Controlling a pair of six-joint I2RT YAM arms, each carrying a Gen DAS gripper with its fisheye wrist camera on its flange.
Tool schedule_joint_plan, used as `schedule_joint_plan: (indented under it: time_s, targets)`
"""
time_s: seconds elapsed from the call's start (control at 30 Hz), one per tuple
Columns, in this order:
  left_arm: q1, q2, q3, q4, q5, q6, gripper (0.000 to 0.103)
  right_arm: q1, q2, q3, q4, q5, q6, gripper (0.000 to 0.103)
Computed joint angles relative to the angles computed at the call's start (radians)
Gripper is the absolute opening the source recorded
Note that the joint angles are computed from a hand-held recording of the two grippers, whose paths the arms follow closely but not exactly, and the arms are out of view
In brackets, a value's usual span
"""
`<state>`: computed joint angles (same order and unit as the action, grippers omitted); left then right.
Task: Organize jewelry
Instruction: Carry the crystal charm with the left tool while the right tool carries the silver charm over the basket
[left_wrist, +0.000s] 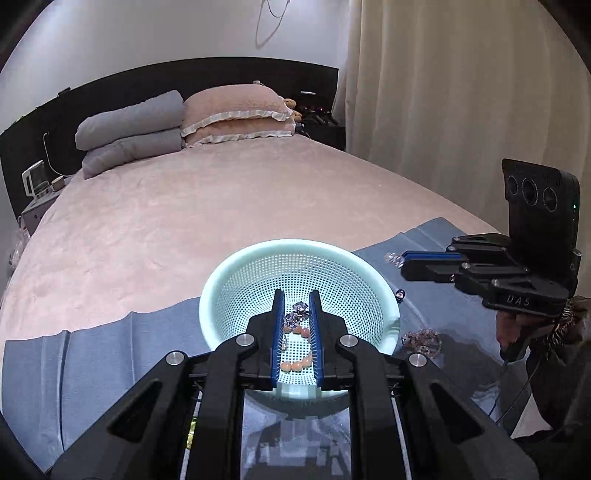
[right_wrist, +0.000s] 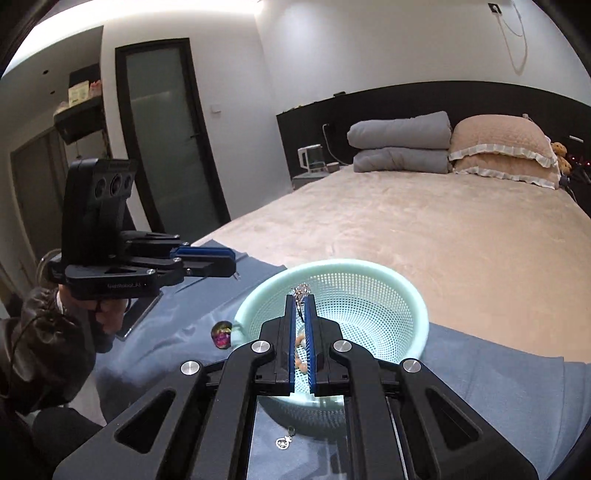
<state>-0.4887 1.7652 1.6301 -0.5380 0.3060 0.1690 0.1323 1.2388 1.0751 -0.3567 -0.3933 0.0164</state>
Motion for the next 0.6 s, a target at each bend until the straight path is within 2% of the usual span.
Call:
schedule_joint_plan:
  time_s: [0.17, 0.37, 0.5, 0.6]
  targets:
    - [-0.022, 0.146, 0.087, -0.029, -0.01, 0.003, 0.013, 0.014, 0.153, 0.084, -0.033, 0.002, -0.067, 0.005]
    - [-0.014, 0.309, 0.264, -0.14, -0.023, 0.017, 0.013, 0.018, 0.356, 0.277, -0.178, 0.084, -0.147, 0.005]
    - [-0.026, 0.439, 0.491, -0.319, -0.059, 0.067, 0.014, 0.024, 0.505, 0.452, -0.321, 0.152, -0.166, 0.005]
    - [-0.026, 0.574, 0.741, -0.497, -0.09, 0.065, 0.014, 0.042, 0.596, 0.564, -0.416, 0.191, -0.187, 0.005]
